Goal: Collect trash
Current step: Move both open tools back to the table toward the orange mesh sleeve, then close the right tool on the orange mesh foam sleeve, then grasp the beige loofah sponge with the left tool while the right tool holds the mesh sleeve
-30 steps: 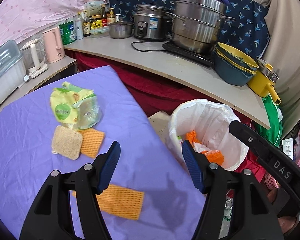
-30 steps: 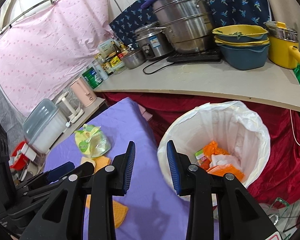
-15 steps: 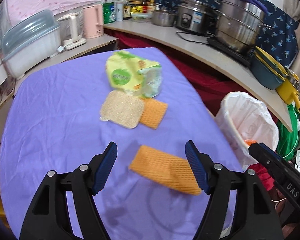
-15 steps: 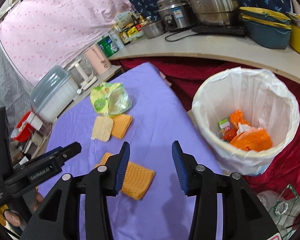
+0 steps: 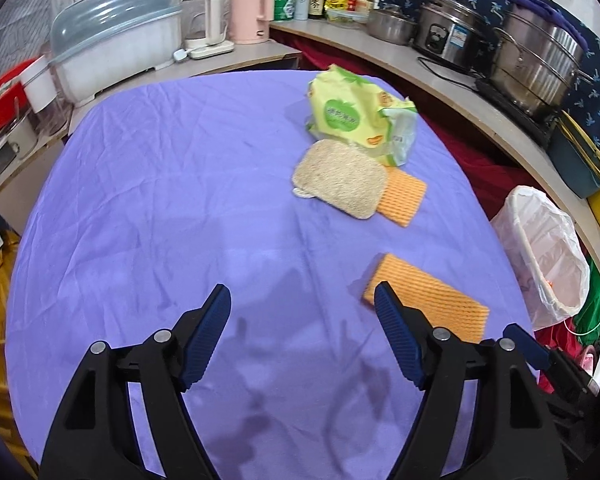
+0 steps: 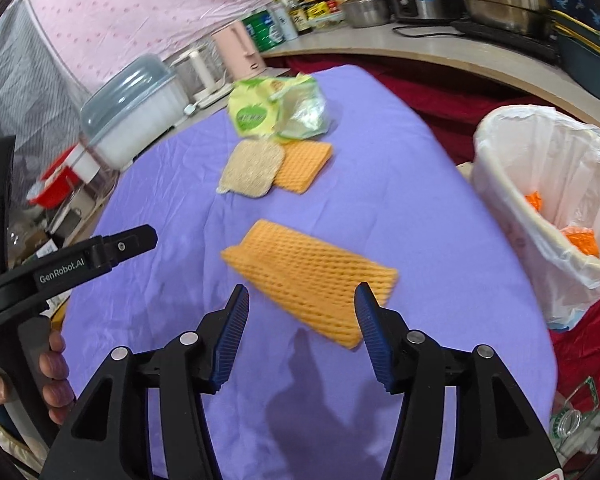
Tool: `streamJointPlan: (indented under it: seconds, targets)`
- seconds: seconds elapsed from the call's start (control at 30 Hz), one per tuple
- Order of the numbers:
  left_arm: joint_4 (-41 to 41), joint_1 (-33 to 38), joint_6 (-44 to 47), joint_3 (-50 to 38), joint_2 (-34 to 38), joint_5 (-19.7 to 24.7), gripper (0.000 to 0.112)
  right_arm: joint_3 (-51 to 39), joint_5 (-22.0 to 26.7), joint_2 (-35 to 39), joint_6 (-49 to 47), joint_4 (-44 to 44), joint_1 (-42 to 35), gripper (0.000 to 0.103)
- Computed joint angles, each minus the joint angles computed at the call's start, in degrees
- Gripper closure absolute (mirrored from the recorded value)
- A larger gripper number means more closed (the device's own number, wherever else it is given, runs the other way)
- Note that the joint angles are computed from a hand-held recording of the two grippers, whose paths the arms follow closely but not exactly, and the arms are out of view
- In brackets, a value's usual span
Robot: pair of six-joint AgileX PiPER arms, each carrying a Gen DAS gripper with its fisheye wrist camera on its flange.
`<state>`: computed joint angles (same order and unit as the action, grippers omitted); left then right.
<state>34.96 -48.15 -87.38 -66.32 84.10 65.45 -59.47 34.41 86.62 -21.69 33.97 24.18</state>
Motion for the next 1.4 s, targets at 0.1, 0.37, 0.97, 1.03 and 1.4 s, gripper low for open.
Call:
streamJointPlan:
  seconds: [0.1,0.37,0.97,1.03,1.4]
  targets:
    - [-0.67,0.82,-0.55,2.39,-1.11,-1.01,0.042,-0.84,-1.41,2.53,1.52,-2.19,3.01,0.049]
    - [-2.90,5.47,1.32,5.58,-1.82,-4.99,0.041,-4.05,-4.18,8.70,7.20,-10.03,6.69,0.049]
    - [-9.97,17.08,13.42,-2.91,8.93,-15.24,0.035,-17.22,-1.48,18.69,7.51,-9.49,2.05,0.093]
    - [-10.95,18.47,15.39,-5.15,11.11,-16.01,0.035,-18.70,-0.52,19.45,6.18,-7.21,0.94,0.093]
    - [-16.02,25.22,26.34,-17.24,21.93,-18.46,0.023,-25.48,3.90,21.03,3.25,4.17,-5.41,0.093]
